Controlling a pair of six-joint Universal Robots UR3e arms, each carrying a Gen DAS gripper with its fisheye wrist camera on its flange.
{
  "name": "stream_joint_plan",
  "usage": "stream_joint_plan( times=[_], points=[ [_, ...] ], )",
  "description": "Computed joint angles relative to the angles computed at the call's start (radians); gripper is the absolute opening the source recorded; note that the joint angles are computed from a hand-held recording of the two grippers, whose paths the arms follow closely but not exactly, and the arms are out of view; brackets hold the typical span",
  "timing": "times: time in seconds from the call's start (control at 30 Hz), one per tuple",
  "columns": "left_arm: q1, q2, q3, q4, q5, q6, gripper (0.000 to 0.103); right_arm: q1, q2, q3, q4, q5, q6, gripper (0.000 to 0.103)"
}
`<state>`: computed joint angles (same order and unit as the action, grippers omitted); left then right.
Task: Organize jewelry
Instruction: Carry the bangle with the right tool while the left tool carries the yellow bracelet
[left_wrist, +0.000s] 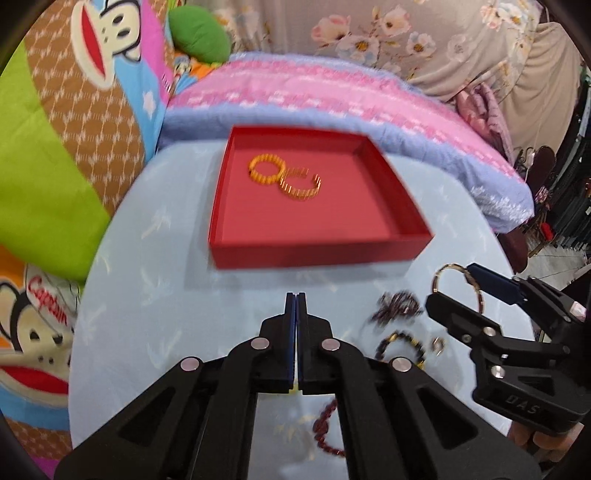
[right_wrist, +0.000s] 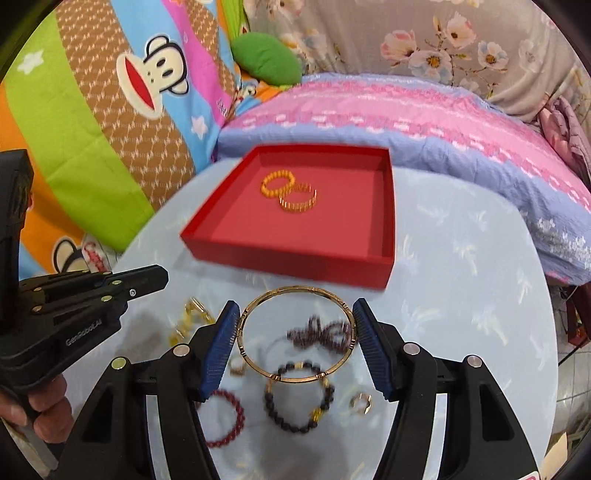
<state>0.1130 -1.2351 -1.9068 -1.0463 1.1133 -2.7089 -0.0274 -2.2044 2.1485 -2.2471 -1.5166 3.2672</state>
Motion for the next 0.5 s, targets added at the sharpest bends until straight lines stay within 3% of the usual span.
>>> stream_joint_plan(
  times=[0.23, 0.33, 0.43, 0.5],
  points=[
    [-0.055, -0.138, 0.198, 0.070, -0.012, -0.075, 0.000, -0.083, 0.102, -0.100, -0.065, 0.028, -0.046, 0.061],
    [-0.034, -0.143, 0.178, 0.077, -0.006, -0.071, 0.005, -0.095, 0.085, -0.086, -0.064, 0.031, -0.050, 0.061],
    [-0.009, -0.125, 0.084, 0.100, 0.027, -0.060, 0.034, -0.081, 0.068, -0.057, -0.054, 0.023, -0.039, 0.061],
    [0.006, -0.099, -0.011, 0.133, 0.062, -0.046, 0.040, -0.074, 0.049, -0.030, -0.041, 0.026, -0.029, 0.061]
  ],
)
